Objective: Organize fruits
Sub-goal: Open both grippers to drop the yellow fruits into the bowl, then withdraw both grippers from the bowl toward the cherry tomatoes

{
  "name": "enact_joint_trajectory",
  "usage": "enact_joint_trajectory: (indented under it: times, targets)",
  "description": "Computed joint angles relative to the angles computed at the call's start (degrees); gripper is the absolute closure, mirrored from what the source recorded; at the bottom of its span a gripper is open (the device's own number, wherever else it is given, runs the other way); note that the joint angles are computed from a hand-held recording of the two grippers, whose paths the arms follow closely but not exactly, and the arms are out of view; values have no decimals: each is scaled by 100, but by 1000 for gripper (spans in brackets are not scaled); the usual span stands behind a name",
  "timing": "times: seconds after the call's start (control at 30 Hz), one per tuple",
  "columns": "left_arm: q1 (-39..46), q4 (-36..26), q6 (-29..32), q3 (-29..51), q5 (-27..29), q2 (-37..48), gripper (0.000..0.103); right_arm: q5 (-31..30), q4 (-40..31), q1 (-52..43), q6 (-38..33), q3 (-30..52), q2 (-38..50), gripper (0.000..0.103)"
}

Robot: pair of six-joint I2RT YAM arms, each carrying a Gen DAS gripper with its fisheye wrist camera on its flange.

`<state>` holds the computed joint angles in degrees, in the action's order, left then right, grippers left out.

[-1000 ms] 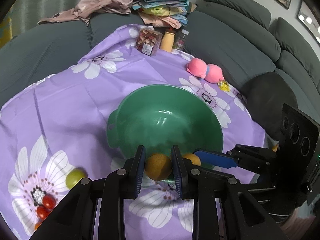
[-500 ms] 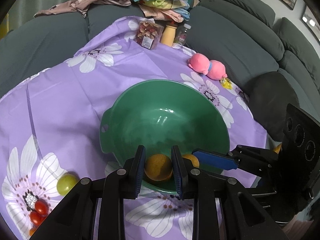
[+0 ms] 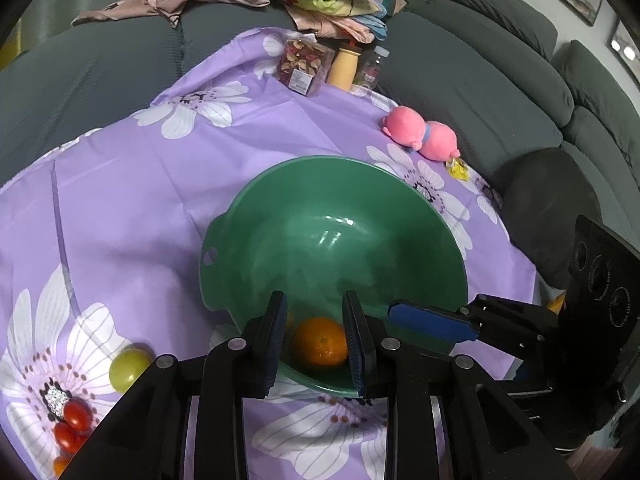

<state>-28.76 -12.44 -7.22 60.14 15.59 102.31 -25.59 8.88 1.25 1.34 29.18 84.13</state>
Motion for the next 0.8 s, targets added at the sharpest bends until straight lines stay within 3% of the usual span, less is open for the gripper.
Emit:
enact_joint_trajectory:
  times: [0.07,0.13,0.4,0.47,0.8]
  targets:
    - [19,-1,-27,-20,-15,-38,63,3,20,-12,20,-18,-9,64]
    - [51,16,-46,-59,-1,-89,56,-1,52,-18,48,-55,-43,61]
    - [207,-46,-134,-346,-54,-467,43,36,101,-34,184,-194,-230,55]
    - [278,-48,-166,-486,-86,-629,24,50,112,-44,231,-247,-303,53]
    - [730,-81,-295,-1316,-107,-1456,23,134,-23,71,390,-462,-770,44]
